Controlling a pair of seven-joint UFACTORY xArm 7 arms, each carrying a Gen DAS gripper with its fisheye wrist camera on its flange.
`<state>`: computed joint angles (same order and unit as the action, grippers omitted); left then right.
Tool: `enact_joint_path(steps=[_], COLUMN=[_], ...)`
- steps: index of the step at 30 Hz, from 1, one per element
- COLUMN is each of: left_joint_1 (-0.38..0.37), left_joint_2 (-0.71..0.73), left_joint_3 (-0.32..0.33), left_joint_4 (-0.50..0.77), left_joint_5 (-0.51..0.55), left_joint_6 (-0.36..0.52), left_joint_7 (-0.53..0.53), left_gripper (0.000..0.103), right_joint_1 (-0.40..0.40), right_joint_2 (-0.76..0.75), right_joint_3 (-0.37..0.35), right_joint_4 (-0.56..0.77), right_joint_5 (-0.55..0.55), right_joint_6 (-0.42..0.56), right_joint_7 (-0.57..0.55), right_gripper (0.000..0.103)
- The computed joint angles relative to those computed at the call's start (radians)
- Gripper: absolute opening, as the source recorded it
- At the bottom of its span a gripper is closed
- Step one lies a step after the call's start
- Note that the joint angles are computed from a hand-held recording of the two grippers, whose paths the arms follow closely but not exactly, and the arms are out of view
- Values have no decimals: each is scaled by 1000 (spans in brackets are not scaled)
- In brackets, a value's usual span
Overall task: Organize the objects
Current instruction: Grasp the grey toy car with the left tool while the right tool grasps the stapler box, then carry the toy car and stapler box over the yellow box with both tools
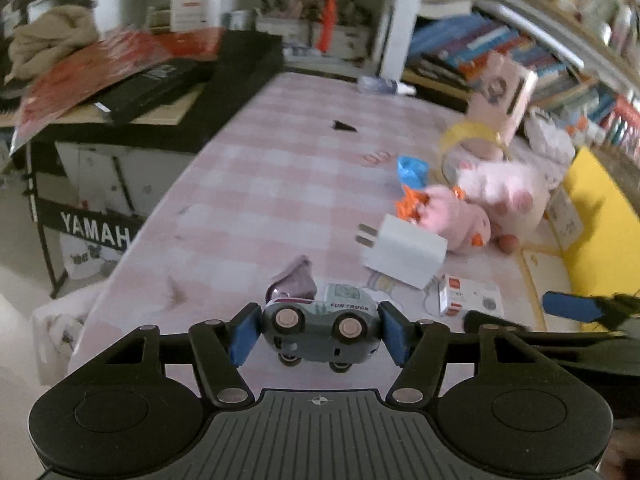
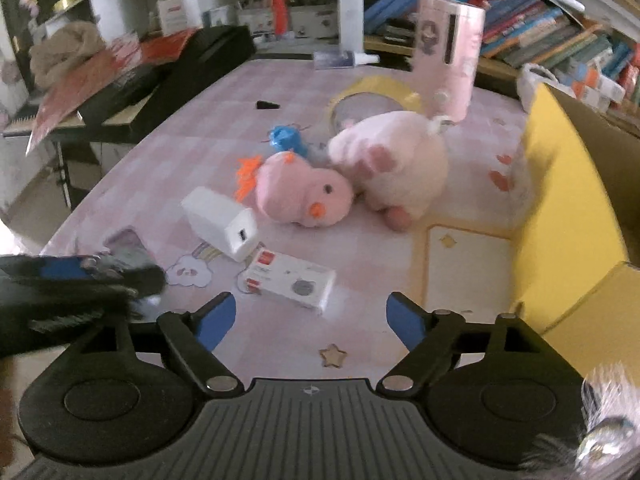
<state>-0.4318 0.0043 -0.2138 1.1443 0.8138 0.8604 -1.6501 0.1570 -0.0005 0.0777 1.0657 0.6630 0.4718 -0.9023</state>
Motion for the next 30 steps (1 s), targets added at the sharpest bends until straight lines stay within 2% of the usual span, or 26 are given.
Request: enact_joint_path(steps=[3, 8, 10, 11, 12, 17, 23, 26, 30], left_joint_1=[-1, 5, 7, 8, 8, 11, 16, 16, 13], left_joint_2=[-34, -64, -69, -69, -70, -85, -90, -89, -81], left_joint_3=[-9, -30, -36, -39, -42, -48, -61, -61, -58], left_joint_4=[-20, -25, -22, -18, -15, -6, 23, 22, 9], left_joint_5=[9, 24, 33, 40, 46, 74, 126, 139, 114], left_joint_6=[24, 35, 38, 40, 43, 20, -14, -61, -139], left_joint_7=[-19, -26, -19, -16, -13, 6, 41, 62, 108], left_gripper=[63, 63, 63, 63, 63, 63, 63, 63, 63], right_joint_1=[15, 7, 5, 3, 0, -20, -36, -25, 1], right_joint_2=[31, 84, 87, 87, 86, 57, -68, -149, -254], right_joint_3=[15, 29, 40, 46, 51, 38, -21, -54, -85], right_joint_4=[-1, 44, 35, 29, 29, 39, 18, -34, -150], right_joint_5=[-45, -84, -80, -75, -66, -40, 46, 80, 75], right_joint_6=[-62, -24, -63, -80, -83, -26, 32, 5, -114], right_joint_7=[48, 145, 137, 115, 92, 83, 41, 20, 63], right_gripper=[84, 81, 69, 58, 57, 56, 56, 56, 56])
